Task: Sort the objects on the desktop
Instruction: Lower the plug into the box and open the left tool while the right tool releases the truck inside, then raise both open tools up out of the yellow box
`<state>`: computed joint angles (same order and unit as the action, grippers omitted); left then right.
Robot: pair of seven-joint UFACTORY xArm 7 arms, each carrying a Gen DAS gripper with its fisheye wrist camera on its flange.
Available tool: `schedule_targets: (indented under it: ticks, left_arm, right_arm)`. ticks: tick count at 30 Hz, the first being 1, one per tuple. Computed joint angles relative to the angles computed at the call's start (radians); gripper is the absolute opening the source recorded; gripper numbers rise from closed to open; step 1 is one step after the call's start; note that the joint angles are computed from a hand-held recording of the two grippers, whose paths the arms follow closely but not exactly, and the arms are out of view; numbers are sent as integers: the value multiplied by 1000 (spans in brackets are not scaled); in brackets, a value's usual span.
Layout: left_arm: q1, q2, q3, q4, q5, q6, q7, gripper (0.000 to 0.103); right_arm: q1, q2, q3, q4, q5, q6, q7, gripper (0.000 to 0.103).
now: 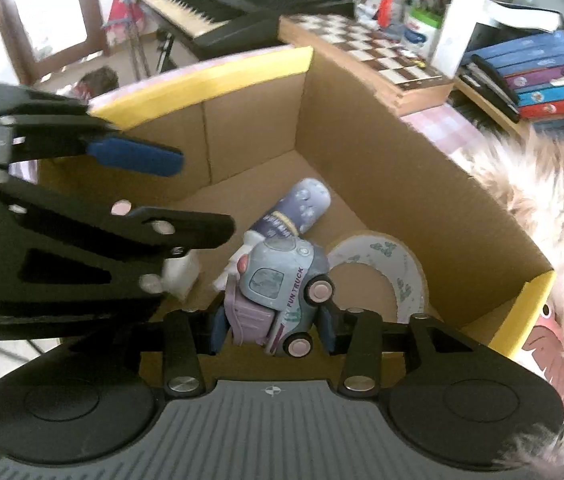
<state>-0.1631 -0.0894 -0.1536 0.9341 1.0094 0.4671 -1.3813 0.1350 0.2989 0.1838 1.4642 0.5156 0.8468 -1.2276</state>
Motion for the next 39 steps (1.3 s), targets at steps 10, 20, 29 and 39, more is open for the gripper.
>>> schedule_targets:
  ticks: [10, 20, 29, 39]
  left_arm:
    - [17, -99, -47, -45, 67, 54, -115, 81]
    - [36, -191, -108, -94, 118, 87, -229, 85]
    - [42, -272, -153, -154, 120, 99, -277, 88]
    - [45, -389, -206, -250, 30, 77, -224, 89]
  right_arm:
    - [-34, -90, 16, -123, 246, -156, -126, 58]
    - [-17, -225, -33, -246, 512, -247, -227, 59]
    - [22, -343, -99, -363, 695, -344, -264, 62]
    - [68, -495, -159, -532, 752, -435, -253, 63]
